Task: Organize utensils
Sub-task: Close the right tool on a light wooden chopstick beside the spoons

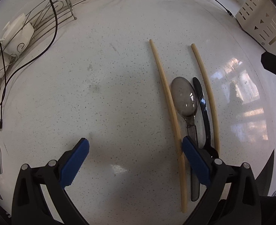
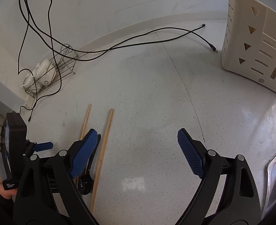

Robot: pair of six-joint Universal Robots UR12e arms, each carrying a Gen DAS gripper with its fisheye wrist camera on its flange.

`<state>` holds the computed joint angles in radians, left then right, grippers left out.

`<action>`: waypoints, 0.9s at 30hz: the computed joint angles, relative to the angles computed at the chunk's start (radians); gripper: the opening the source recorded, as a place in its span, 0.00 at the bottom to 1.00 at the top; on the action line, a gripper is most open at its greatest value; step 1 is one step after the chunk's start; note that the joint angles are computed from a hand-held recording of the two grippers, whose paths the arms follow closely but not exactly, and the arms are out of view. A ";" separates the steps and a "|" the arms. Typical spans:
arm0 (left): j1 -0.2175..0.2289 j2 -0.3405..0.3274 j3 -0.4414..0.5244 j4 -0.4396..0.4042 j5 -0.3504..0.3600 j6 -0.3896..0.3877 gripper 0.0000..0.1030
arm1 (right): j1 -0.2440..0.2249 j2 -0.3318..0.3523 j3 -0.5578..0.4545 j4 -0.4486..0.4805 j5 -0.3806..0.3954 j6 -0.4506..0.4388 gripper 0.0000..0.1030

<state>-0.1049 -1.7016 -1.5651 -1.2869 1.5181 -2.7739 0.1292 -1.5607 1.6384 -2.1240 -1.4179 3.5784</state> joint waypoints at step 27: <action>0.015 -0.004 0.005 -0.012 -0.020 0.006 0.95 | 0.075 0.193 -0.267 0.493 -0.011 -0.140 0.59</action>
<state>-0.0899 -1.7054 -1.5602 -1.2986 1.4976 -2.7679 0.2045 -1.3677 1.3717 -1.6307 -1.4287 3.4389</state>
